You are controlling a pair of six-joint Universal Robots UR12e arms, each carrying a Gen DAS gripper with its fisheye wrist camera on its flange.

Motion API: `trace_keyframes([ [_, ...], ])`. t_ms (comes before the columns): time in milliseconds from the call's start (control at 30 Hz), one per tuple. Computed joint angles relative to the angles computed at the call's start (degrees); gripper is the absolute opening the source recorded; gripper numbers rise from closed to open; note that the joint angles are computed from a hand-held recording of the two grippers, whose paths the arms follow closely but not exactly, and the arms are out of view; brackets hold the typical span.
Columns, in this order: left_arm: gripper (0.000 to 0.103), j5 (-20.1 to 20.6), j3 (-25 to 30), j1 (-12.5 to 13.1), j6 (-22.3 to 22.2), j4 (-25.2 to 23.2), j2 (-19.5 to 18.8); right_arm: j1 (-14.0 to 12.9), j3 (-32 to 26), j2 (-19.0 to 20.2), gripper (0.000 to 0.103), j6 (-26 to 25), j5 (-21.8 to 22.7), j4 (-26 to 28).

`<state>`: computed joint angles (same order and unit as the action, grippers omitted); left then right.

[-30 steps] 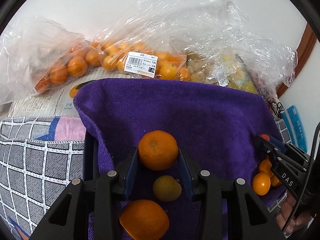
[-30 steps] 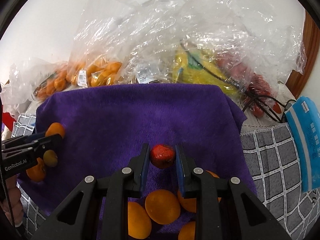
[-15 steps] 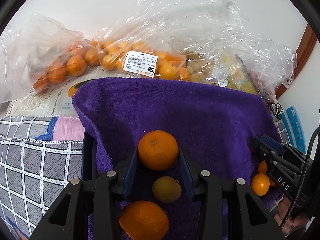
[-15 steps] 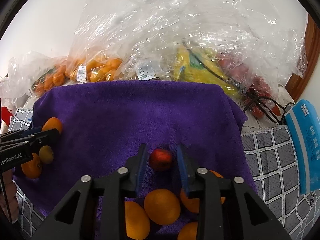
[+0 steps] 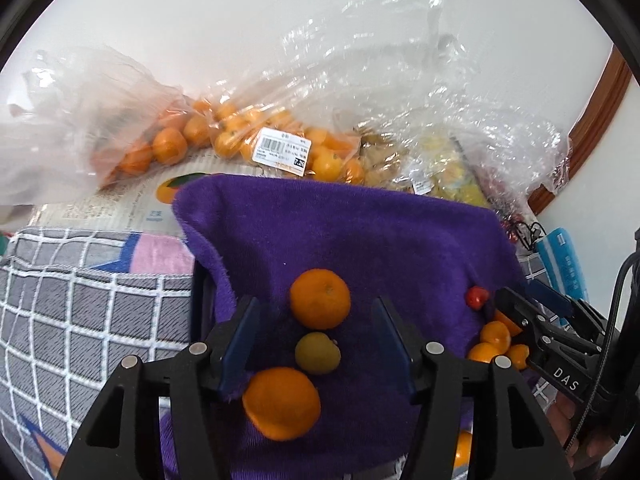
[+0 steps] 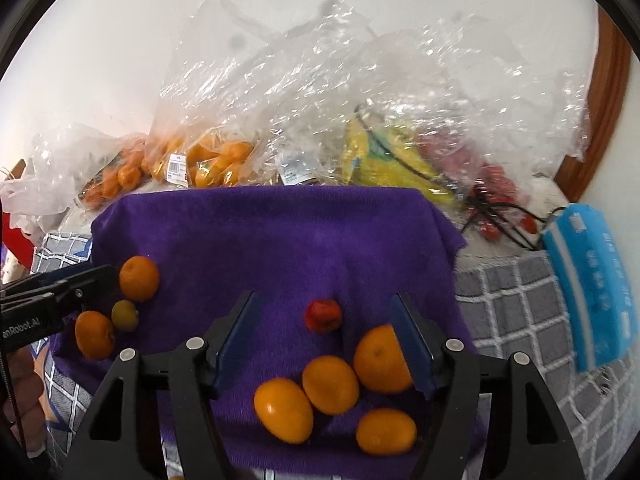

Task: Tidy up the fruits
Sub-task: 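Open both tools to release the red fruit and the orange on the towel, then raise both open tools away from the towel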

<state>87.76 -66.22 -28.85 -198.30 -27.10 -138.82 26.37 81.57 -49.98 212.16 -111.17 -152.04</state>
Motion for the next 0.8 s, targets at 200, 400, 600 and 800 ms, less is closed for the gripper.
trace_keyframes([
  [200, 0.057, 0.5, -4.9, -0.1, -0.7, 4.0, 3.5, 2.0, 3.5, -3.4, 0.067, 1.8, -3.8, -3.4],
  [400, 0.057, 1.2, -11.3, -0.8, -0.4, 8.7, 7.6, 4.5, 6.9, -6.5, 0.067, 2.0, -7.5, -6.5],
  [600, 0.057, -2.6, -17.7, -0.9, -0.4, 12.6, 11.6, 6.6, 10.3, -9.0, 0.067, 4.1, -10.2, -10.0],
  [800, 0.057, 0.8, -21.4, -1.9, -0.4, 16.3, 13.6, 7.8, 12.6, -10.9, 0.067, 6.6, -10.2, -9.5],
])
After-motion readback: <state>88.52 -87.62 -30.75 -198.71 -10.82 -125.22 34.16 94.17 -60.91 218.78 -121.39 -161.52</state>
